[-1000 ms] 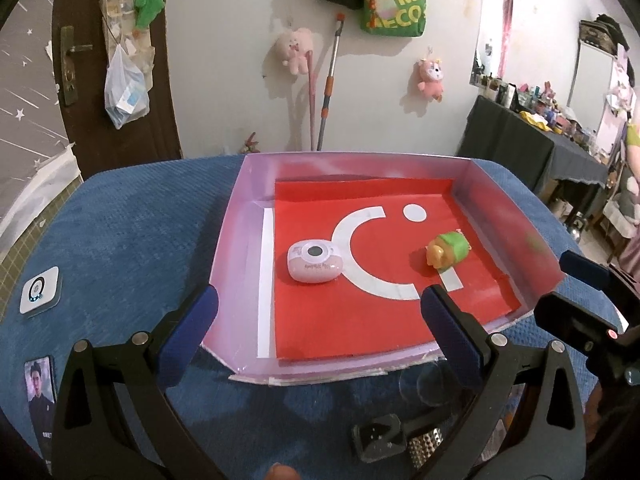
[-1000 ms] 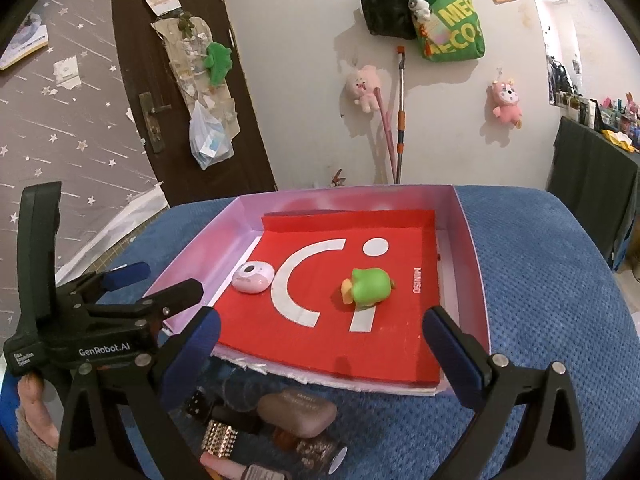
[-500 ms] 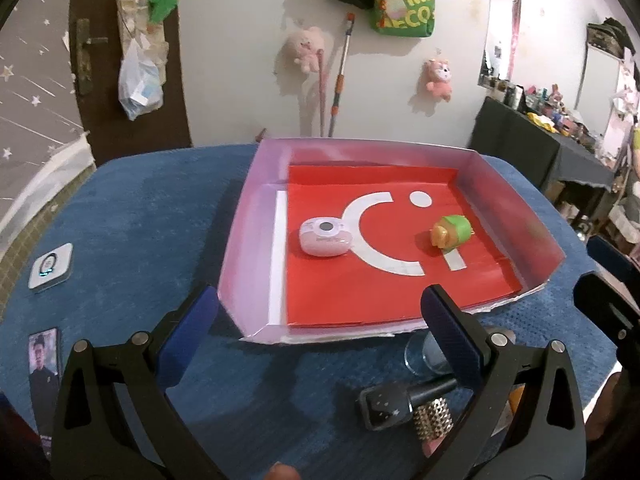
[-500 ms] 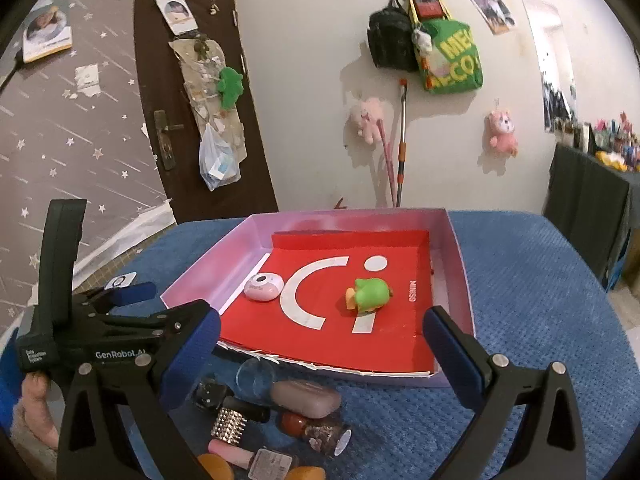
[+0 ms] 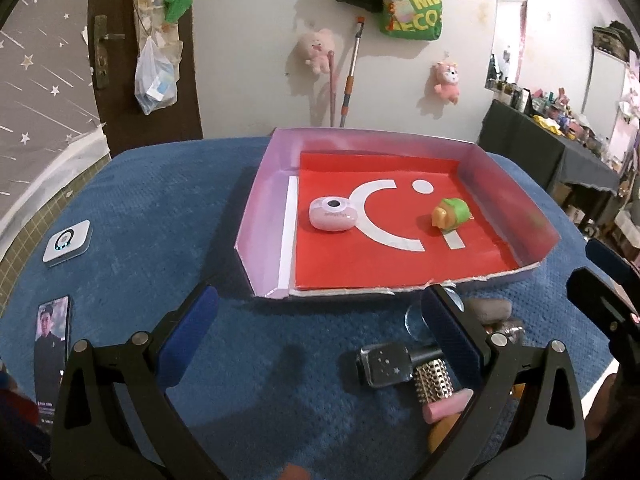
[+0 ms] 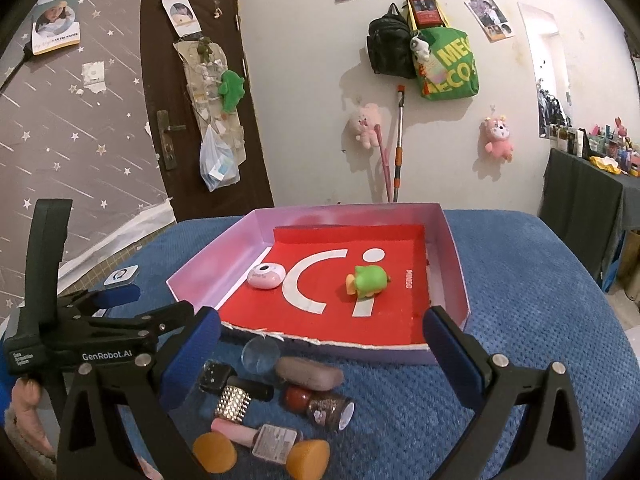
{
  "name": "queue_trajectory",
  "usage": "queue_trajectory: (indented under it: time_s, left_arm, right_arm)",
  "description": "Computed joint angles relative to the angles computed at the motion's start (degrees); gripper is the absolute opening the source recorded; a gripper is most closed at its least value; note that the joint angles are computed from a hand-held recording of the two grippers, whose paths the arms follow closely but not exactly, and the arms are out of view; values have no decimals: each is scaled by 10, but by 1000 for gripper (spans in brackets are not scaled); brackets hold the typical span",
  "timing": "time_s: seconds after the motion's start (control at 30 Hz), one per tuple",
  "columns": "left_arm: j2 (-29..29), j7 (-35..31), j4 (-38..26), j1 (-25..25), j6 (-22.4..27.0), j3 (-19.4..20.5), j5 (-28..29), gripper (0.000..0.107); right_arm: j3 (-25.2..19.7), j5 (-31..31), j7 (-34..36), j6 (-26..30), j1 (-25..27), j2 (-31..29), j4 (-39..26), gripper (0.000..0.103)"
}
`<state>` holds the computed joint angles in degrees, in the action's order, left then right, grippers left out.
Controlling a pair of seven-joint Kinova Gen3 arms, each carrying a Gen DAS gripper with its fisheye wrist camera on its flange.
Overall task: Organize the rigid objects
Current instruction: 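Move both tools back toward the remaining objects beside the box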
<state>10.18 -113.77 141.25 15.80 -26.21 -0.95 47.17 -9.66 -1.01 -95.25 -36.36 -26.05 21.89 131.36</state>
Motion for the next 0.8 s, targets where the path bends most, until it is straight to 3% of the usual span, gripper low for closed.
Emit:
queue_trajectory:
  time_s: [0.33, 0.57, 0.8]
  left_arm:
    - [2, 77, 26, -4, -11, 15, -61, 103]
    - [9, 70, 33, 17, -11, 10, -50, 103]
    - [17, 132, 46, 6, -4, 18, -113, 103]
  right_arm:
    - [-1, 1, -9, -8, 3, 0, 25, 103]
    - [-1, 1, -10, -5, 3, 0, 33, 103]
    - [-5, 12, -24, 3, 8, 3, 38, 103]
